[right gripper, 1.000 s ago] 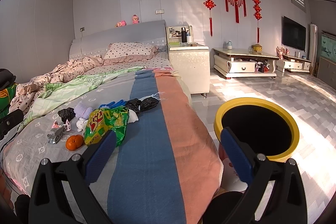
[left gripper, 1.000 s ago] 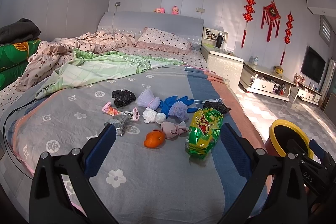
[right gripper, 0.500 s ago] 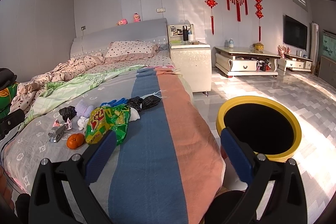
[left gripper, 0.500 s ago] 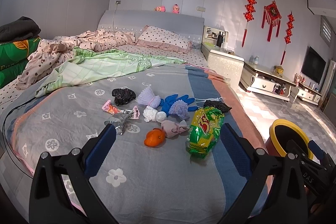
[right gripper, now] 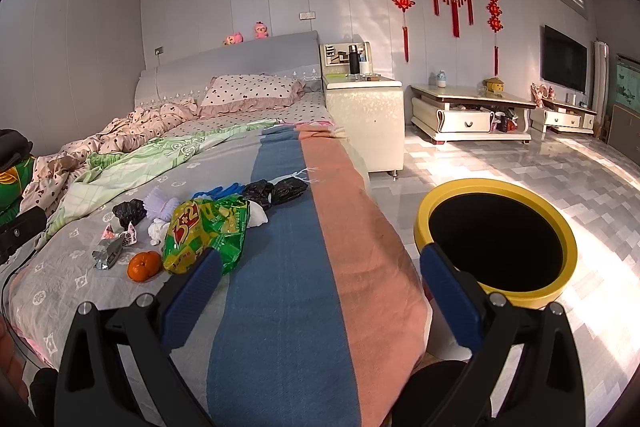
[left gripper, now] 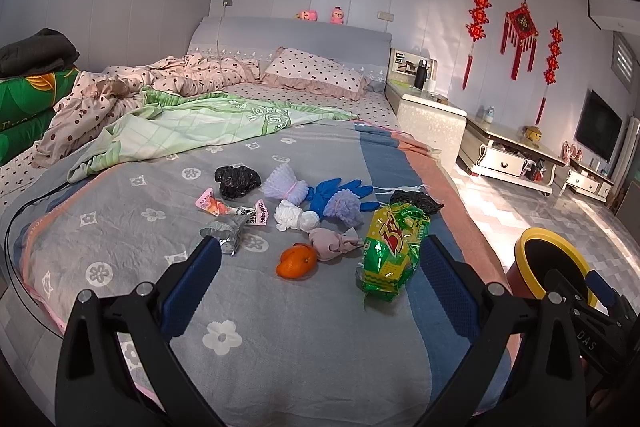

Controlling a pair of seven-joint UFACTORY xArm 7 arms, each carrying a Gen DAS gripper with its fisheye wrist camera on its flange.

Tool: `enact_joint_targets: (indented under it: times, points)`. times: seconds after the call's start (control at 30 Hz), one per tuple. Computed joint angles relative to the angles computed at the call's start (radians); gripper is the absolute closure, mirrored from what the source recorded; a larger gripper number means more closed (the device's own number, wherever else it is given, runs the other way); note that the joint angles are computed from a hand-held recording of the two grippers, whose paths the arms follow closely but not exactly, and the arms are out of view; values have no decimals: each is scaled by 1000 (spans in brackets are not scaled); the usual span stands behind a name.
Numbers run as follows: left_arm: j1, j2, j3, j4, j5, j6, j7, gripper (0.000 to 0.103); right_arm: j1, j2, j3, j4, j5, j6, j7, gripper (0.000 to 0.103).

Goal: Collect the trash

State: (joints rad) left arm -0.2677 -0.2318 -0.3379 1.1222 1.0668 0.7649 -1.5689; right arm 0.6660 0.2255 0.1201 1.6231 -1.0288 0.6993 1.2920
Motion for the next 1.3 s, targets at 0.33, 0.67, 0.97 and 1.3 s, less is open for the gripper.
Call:
enact_joint_targets:
  times: [0.33, 0.67, 0.97, 1.3]
  points:
    - [2, 2, 2, -20, 6, -8, -24, 8, -1, 1, 0, 2, 15, 3, -14, 7]
    - [-7, 20, 15, -12, -14, 16, -30, 8, -14, 32, -5, 41, 99, -31, -101, 7]
    - [50, 3, 82, -36, -74, -94, 49, 8, -27, 144, -18, 177, 344, -114, -372, 7]
    - [136, 30, 159, -76, -210, -208, 256, 8, 10, 365, -46, 479, 562, -56, -627, 7]
